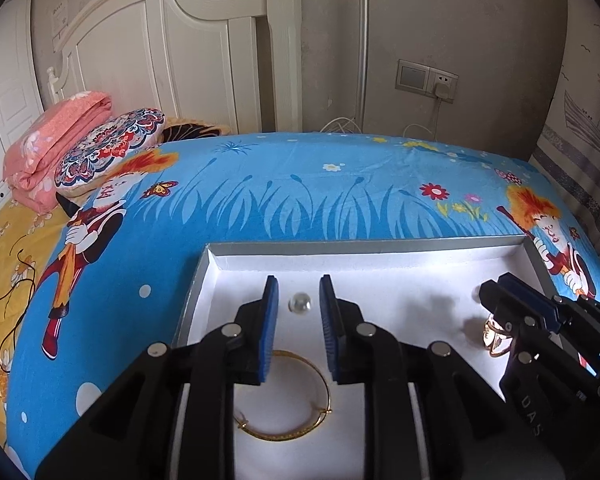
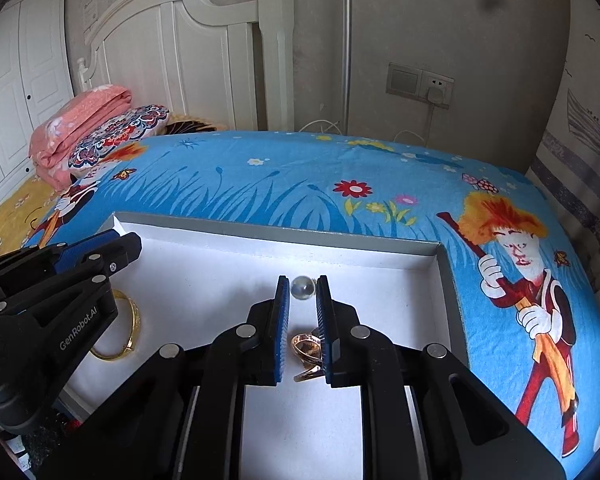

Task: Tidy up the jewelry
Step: 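Carry both pearls into the white tray and open both tools, then withdraw both tools from the tray back over the bed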

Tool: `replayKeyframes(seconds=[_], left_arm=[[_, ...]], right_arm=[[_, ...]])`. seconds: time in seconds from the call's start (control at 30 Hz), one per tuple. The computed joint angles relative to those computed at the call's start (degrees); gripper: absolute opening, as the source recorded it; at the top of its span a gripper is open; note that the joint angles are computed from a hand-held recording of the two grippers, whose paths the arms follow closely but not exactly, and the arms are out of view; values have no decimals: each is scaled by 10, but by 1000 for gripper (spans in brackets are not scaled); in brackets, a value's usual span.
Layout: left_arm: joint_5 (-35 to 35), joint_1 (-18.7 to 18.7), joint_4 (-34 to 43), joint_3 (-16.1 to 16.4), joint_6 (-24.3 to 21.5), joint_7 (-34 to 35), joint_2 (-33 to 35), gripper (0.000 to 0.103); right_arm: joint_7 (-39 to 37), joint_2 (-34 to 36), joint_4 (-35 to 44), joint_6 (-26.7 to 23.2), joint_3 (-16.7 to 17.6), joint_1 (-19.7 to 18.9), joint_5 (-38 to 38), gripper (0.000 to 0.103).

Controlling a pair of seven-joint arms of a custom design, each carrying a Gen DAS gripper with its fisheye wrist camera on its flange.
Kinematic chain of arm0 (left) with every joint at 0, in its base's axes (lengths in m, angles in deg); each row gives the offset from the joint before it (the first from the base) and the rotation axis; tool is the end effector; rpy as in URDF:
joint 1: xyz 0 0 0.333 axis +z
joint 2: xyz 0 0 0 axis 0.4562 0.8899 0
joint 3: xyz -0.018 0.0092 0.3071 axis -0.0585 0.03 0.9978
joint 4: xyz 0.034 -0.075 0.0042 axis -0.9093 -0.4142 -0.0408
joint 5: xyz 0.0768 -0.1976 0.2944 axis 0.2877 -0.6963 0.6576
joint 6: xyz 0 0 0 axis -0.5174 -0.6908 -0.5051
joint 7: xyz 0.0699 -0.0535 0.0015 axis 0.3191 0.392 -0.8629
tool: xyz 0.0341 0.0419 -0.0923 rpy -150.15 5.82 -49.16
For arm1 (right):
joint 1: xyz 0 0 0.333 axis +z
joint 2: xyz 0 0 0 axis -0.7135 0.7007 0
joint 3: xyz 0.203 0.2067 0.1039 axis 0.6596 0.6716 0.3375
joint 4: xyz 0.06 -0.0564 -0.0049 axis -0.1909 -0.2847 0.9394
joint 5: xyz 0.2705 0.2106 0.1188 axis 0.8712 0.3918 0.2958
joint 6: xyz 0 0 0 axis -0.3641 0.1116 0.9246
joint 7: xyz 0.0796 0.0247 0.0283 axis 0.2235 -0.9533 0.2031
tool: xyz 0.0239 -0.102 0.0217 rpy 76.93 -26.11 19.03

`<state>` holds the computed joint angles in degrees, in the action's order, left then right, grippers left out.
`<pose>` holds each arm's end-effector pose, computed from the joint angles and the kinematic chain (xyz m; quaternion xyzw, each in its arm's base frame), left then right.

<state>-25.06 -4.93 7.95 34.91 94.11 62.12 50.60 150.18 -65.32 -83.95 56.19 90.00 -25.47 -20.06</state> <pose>0.6441 -0.4271 0.5490 -0.4941 0.7761 -0.3246 0.2193 0.5504 0.2378 0.5464 -0.5469 0.7378 -0.3112 0.2443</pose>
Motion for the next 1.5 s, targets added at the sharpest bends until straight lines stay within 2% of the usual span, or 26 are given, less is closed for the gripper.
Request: replayKeyframes(seconds=[0.03,0.1,0.2,0.27,0.3,0.33,0.4,0.53,0.73,0.87,1.07,1.3,1.5], left_arm=[[0,2,-24,0,14,-4,-13,41],[2,7,-91,-1,51,-18,-51,56],[16,11,-187,3,99,-40,-107,60],[25,16,-262,4,137,-58,-153,67],[32,18,-301,5,161,-69,-177,73],[43,18,-342,9,187,-85,-201,79],[82,12,-410,24,229,-124,-243,83],[153,17,-513,30,280,-185,-310,87],[229,46,-621,20,321,-269,-379,89],[320,63,-680,19,353,-357,-416,91],[488,96,-737,-2,370,-477,-460,91],[559,155,-797,-41,398,-542,-490,91],[612,210,-822,-74,427,-589,-500,94]], right_arm=[[2,-4,-4,0,0,0,0,17],[8,-17,-19,10,0,-2,2,30],[27,-45,-48,13,7,-2,-9,34],[44,-70,-74,20,15,-3,-18,34],[54,-83,-88,23,20,-4,-26,35],[65,-95,-99,21,27,-5,-36,38],[90,-118,-122,16,41,-6,-59,50],[104,-150,-159,10,64,-5,-75,50],[151,-190,-211,0,91,-3,-84,50],[174,-212,-237,-20,111,4,-90,54],[177,-240,-283,-12,115,15,-64,54],[191,-264,-317,-21,127,14,-55,54],[188,-261,-324,-3,125,16,-45,55]])
